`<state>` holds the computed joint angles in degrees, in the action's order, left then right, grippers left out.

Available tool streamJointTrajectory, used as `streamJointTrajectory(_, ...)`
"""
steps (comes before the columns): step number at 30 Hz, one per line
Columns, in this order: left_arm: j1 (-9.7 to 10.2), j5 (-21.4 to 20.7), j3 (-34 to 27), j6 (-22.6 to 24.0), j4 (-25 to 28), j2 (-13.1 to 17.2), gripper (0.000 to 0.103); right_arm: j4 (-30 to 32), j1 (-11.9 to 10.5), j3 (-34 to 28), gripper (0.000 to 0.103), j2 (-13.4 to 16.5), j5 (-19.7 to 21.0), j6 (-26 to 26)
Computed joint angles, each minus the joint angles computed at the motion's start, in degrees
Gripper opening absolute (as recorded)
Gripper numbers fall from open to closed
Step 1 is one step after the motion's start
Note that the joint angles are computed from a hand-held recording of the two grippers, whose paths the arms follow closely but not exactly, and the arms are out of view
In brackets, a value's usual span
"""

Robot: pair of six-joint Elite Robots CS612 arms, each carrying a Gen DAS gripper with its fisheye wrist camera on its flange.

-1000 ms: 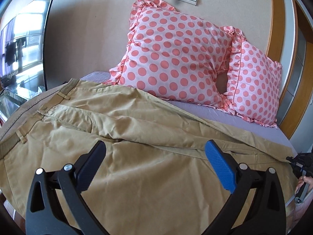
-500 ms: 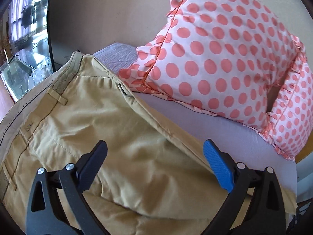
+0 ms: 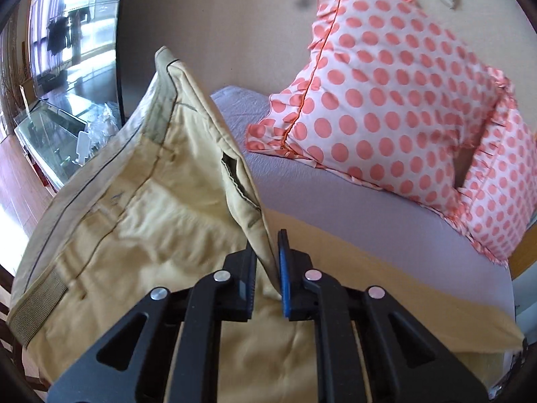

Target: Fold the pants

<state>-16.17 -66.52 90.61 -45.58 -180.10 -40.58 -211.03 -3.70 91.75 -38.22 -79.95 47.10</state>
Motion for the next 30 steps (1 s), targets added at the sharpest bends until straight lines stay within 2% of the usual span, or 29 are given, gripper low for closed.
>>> streamJointTrajectory(2, -1.62, 1.0, 6.3, -1.3, -3.3, -2.5, 0.014, -0.1, 0.0, 1.8, 0.002, -0.8, -1.4, -0.3)
streamJointTrajectory(4, -3.36, 2.2, 11.0, -3.7, -5.6, -3.6, 0.016, 0.6, 0.0, 3.4, 0.002, -1.4, -2.9, -0.4)
streamJointTrajectory(8, -5.47, 2.0, 15.7, -8.9, -5.8, -3.7, 0.016, 2.3, -0.4, 5.9, 0.002, -1.7, -4.0, 2.0)
streamJointTrajectory(10, -6.14, 3.3, 16.9, -9.3, -8.6, -3.2, 0.016, 2.5, -0.5, 6.5, 0.002, -1.7, -4.2, 2.5)
streamJointTrajectory(24, -6.83, 3.1, 19.8, -9.4, -17.0, -3.3, 0.015, 0.8, -0.6, 8.4, 0.002, -2.2, -5.6, 2.2)
streamJointTrajectory(27, -6.78, 2.5, 19.6, -9.0, -14.9, -3.3, 0.017, 4.4, 0.0, 8.7, 0.002, -3.2, -8.3, -0.8)
streamJointTrajectory(28, -6.92, 2.8, 19.6, -8.9, -14.6, -3.2, 0.019, 5.3, 0.3, 8.9, 0.011, -3.6, -9.9, -1.4)
streamJointTrajectory(29, -7.12, 3.2, 19.8, -8.6, -14.9, -3.1, 0.019, 6.0, 0.8, 9.2, 0.026, -4.0, -13.0, -1.7)
streamJointTrajectory(30, -7.30, 3.6, 20.1, -8.3, -15.8, -3.1, 0.021, 5.6, 1.2, 9.5, 0.037, -4.2, -15.7, -2.1)
